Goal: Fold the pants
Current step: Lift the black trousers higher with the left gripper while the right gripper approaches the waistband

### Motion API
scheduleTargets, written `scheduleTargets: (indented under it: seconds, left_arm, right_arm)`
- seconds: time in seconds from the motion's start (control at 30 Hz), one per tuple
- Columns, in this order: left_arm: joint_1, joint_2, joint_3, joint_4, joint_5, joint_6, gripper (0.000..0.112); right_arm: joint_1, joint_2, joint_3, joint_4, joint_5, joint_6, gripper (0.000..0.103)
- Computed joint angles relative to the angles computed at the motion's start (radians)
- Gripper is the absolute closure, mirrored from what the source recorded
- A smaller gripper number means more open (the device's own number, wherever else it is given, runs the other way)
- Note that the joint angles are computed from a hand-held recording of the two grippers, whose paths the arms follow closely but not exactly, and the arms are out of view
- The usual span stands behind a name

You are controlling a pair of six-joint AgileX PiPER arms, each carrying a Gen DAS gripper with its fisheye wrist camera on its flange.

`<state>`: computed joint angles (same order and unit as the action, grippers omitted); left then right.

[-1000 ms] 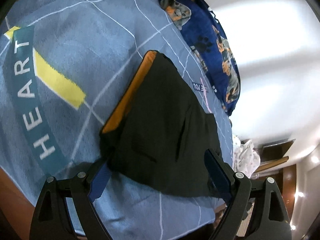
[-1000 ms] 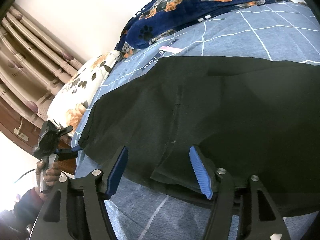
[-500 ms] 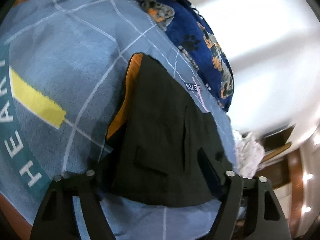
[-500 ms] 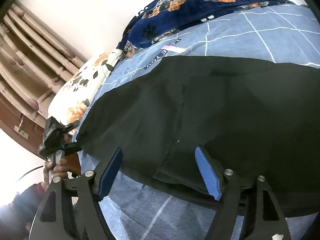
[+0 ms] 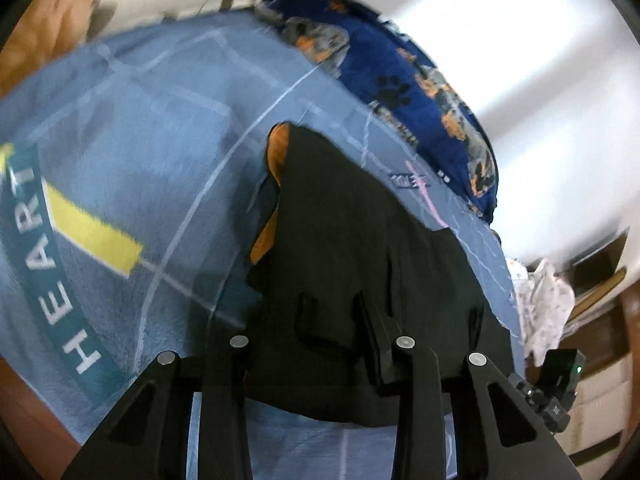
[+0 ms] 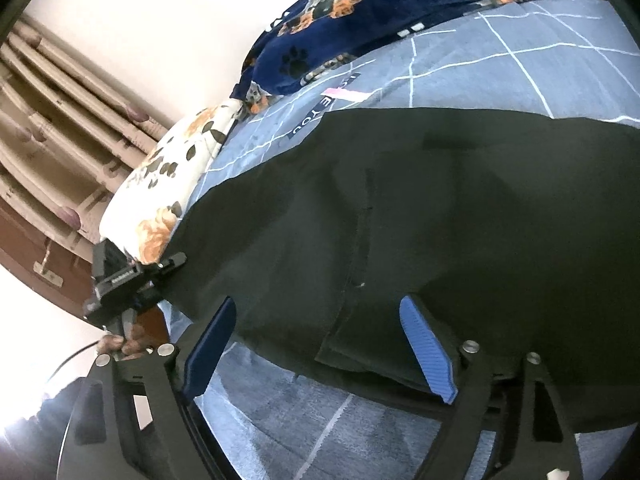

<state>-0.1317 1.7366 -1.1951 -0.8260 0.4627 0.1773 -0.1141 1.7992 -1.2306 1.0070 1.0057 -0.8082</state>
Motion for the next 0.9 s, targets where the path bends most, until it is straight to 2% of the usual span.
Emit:
scheduleTargets:
  seconds: [0.2, 0.37, 0.5, 0.63, 0.9]
  left_arm:
    - [-0.126, -0.09, -0.055, 0.336, -0.077, -0.254, 0.08]
    - [-0.242, -0.108, -0.137, 0.636, -0.082, -0.475, 0.081]
    - [-0.301, -0.086, -0.21, 0.759, -0.065, -0.581, 0.081]
    - [-0.336, -0.063, -0.255, 0.825, -0.055, -0.643, 0.082]
    - [-0.407, -0.03, -0.318, 0.959, -0.045, -0.753, 0.083]
  right_arm:
    - [-0.015, 0.017, -0.007, 0.023, 0.019, -0.019, 0.02]
    - [-0.018, 0.025, -0.012, 0.034, 0.029, -0.029, 0.018]
    - [-0.045, 0.053, -0.043, 0.05, 0.079, -0.006, 0.017]
    - [-0.102, 0.092, -0.064, 0.122, 0.145, 0.023, 0.017]
    - [-0.126, 0.106, -0.07, 0.162, 0.17, 0.056, 0.017]
